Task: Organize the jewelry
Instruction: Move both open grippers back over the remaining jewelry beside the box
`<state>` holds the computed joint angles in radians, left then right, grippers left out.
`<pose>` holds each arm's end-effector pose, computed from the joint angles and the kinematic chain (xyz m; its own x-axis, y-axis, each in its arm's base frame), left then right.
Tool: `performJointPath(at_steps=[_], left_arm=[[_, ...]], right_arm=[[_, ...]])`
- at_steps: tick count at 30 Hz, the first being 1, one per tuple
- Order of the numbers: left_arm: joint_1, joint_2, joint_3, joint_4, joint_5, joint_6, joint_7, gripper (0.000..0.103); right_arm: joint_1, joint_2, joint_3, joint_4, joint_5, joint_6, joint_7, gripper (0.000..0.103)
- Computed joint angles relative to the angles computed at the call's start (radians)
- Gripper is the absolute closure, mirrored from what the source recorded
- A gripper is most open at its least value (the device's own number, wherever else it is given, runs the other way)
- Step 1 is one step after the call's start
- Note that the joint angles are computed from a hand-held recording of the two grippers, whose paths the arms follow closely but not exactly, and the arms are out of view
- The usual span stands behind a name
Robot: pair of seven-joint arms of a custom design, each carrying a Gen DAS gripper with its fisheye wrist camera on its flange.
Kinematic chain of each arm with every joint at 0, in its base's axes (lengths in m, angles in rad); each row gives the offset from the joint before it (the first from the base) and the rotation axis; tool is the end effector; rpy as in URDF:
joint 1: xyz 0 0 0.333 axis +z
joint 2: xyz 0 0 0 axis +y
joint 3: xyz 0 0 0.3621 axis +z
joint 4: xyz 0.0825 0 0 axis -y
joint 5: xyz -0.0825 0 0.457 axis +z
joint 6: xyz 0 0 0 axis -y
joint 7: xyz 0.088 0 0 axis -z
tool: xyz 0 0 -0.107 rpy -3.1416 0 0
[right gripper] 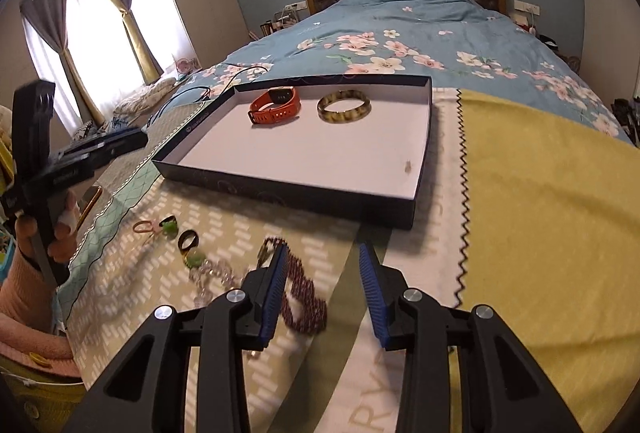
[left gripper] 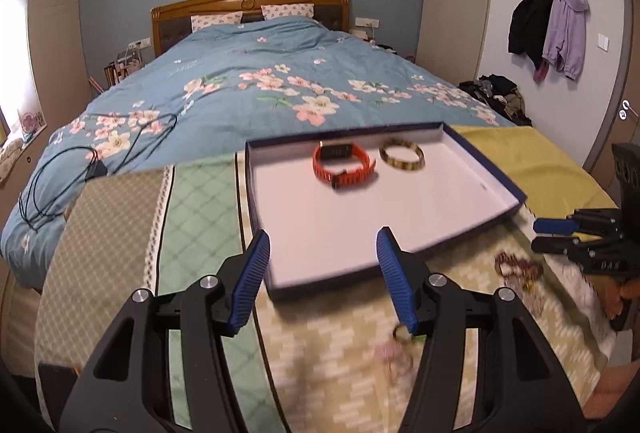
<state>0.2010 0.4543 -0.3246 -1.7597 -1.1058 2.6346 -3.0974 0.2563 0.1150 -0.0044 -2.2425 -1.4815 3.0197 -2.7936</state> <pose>0.7627 -0.0452 0.3538 -0.7132 -0.6998 0.0397 -0.4561 0.4204 -0.7843 0.5548 0.2192 0.3398 -0.1440 -0.9654 -0.2172 -0.6978 0.2547 -0.6695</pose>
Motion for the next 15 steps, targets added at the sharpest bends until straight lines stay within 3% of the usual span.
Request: performJointPath(at_steps=[8, 15], left_arm=[[0.023, -0.049, 0.014, -0.079, -0.044, -0.033, 0.060, 0.048], [0.000, -0.093, 0.046, -0.140, -0.059, -0.101, 0.107, 0.048]], right_arm=[[0.013, -0.011, 0.015, -0.016, 0.016, -0.035, -0.019, 0.068], [0.013, -0.025, 0.016, -0.040, 0.035, -0.047, -0.012, 0.071]])
